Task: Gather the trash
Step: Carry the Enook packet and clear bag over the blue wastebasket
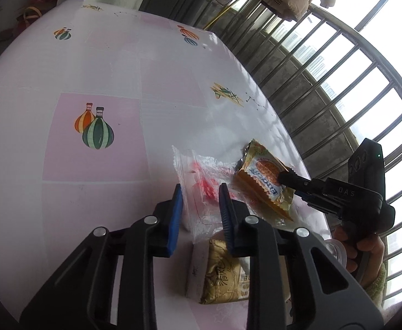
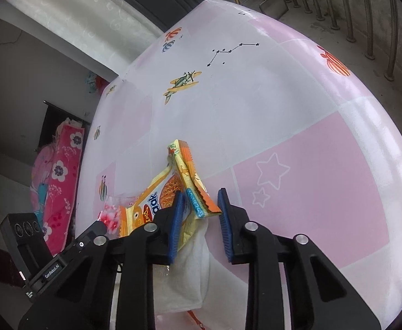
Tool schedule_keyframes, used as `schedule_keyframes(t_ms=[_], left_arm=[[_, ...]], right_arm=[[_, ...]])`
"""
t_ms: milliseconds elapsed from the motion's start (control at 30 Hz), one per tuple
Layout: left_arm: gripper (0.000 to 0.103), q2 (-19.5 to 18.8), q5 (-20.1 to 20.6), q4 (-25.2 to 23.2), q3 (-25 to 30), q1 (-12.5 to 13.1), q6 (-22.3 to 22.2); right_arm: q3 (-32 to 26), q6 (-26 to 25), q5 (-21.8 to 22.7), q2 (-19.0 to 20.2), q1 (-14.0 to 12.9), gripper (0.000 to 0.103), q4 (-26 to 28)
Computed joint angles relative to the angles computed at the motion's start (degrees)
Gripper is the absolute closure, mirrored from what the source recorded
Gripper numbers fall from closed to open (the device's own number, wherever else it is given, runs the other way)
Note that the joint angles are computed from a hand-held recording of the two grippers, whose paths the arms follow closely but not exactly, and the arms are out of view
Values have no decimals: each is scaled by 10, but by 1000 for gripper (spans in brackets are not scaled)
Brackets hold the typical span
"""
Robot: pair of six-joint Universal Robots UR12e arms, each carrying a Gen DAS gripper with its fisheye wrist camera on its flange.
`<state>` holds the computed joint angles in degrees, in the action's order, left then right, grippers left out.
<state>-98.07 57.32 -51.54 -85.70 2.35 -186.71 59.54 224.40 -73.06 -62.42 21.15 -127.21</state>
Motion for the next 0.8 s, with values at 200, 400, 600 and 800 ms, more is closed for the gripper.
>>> schedule_keyframes(t_ms=[200, 400, 600, 800], left_arm=[[93, 1, -42, 64, -5, 6, -23], [95, 4, -72, 147, -5, 7, -48], [95, 12, -74, 205, 2, 4, -53], [95, 5, -92, 200, 29, -10, -27]], right_arm=[[29, 29, -1, -16, -5, 87, -98], [54, 43, -24, -38, -8, 87, -174], [88, 59, -53, -67, -15, 87, -237], [158, 91, -119, -120, -23, 87, -284]])
